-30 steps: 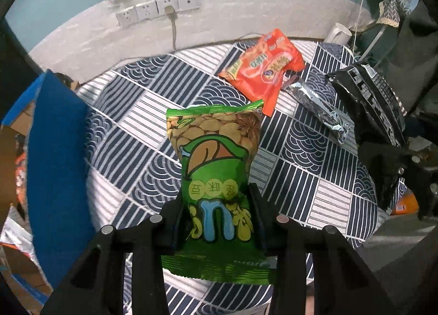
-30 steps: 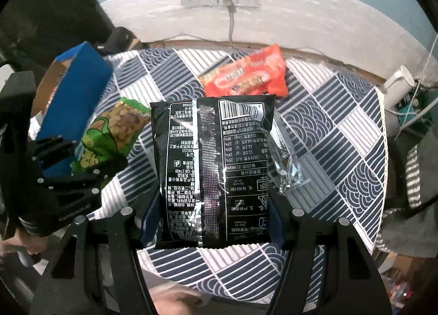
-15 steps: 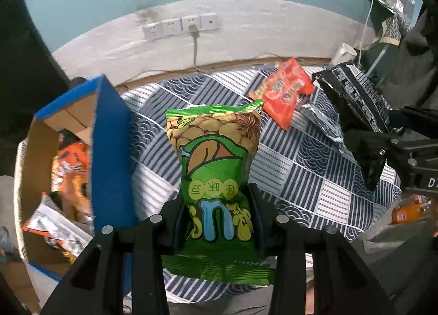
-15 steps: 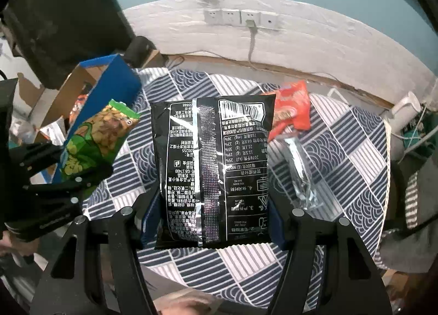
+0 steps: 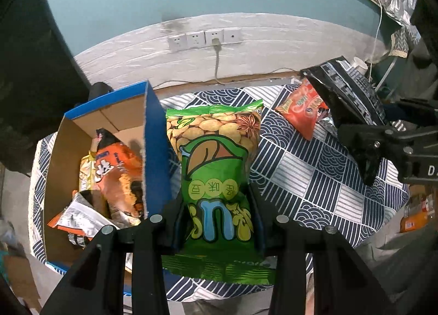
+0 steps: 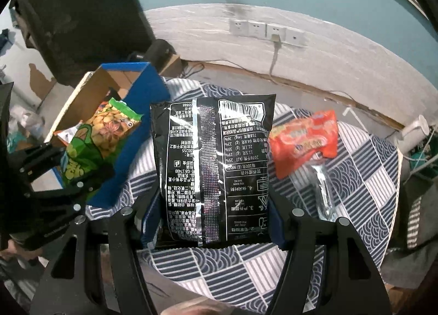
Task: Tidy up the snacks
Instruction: 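Carry the green peanut bag and black bag over the cardboard box with both tools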
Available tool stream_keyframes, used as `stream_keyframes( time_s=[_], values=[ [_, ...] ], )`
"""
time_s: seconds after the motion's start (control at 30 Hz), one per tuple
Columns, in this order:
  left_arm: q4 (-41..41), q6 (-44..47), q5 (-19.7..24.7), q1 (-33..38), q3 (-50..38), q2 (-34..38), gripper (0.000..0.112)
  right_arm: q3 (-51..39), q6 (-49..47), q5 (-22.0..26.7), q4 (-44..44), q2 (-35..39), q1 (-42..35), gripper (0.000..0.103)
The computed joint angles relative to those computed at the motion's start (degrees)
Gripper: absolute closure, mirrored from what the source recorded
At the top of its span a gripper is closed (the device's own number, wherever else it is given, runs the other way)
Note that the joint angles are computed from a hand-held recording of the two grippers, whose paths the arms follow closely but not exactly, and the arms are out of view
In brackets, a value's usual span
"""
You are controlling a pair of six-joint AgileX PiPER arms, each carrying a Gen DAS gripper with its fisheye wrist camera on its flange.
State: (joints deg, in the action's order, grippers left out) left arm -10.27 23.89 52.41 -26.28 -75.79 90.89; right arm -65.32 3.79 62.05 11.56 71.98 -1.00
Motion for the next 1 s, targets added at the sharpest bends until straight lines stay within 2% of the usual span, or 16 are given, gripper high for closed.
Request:
stream_keyframes(
  time_s=[0.27,0.47,1.0],
  values=[
    [-3.0,3.8,1.8,5.7,-2.4,1.1,0.071,-7.0,3.4,-0.5,-1.2,6.2,6.2,0.038],
    [-3.9,6.1,1.6,10.4,-4.6,2.5,0.071,-13.7,4.3,-0.4,-1.2,12.6,9.5,0.038],
    [-5.6,7.2,5.9,21.1,-18.1,12.3,0.071,-36.3,7.8,4.5,-3.2,31.3,19.4,0.038]
  ],
)
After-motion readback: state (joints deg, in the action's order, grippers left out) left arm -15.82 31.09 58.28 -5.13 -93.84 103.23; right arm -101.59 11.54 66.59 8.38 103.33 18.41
